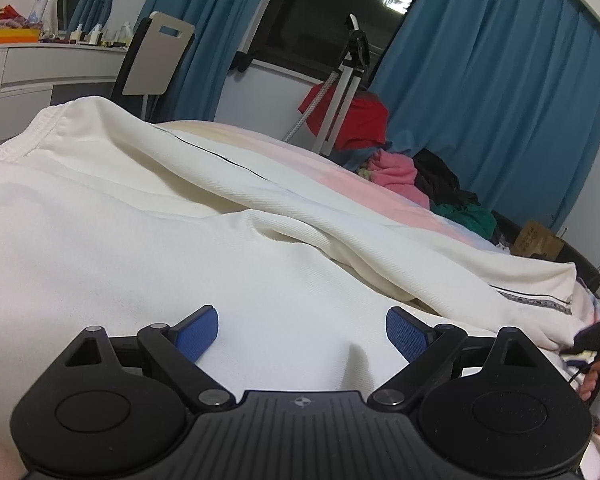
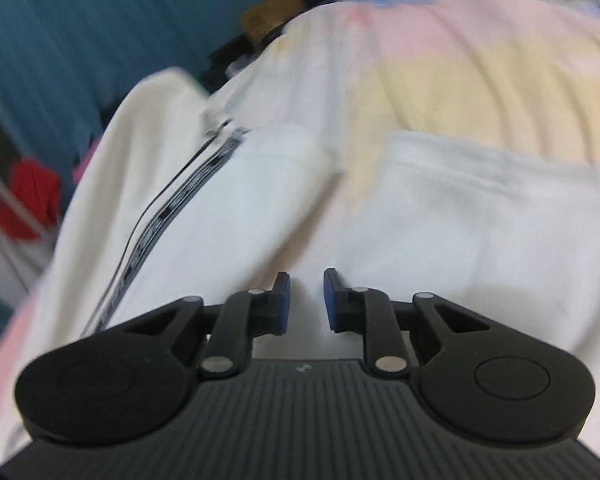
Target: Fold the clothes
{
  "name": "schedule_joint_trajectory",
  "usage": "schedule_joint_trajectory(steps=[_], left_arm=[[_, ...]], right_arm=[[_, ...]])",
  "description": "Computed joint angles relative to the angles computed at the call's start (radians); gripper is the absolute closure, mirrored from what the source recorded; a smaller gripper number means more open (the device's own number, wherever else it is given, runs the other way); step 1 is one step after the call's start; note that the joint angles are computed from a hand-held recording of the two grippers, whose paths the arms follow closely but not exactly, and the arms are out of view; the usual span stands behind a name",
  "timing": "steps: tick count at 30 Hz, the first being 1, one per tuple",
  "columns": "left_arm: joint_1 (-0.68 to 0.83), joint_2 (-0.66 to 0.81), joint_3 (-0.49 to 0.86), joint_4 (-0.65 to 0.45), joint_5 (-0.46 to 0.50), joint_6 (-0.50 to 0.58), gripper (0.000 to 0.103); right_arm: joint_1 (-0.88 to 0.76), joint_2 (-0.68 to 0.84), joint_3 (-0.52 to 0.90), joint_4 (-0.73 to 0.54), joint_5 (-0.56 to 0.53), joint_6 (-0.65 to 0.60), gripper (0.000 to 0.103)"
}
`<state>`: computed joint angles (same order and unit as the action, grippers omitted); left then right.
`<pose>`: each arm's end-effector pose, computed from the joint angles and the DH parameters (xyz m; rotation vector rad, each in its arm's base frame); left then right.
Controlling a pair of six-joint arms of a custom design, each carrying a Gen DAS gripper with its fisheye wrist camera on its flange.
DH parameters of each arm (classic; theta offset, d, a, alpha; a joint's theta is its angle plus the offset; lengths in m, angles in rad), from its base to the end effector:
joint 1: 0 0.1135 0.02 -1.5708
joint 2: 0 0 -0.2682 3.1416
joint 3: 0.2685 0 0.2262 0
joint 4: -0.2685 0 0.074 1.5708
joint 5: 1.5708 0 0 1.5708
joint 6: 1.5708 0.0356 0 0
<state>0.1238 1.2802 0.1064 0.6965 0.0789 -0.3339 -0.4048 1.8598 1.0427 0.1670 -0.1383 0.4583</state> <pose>0.1790 0.0195 0.1422 -0.4176 2.0102 -0.2116 0.3479 -0.1437 0.1865 0.8587 2.0469 0.1830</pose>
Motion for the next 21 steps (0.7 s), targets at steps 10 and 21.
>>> schedule_joint_trajectory(steps=[10,21], left_arm=[[-0.022,0.124,0.006,0.112,-0.025,0.025,0.01],[-0.013,0.118,0.002,0.12,-0.015,0.044,0.01]], right_arm=[[-0.09,0.109,-0.014,0.272,-0.304,0.253,0.053],[-0.033,0.069,0.014,0.22,-0.121,0.118,0.095]])
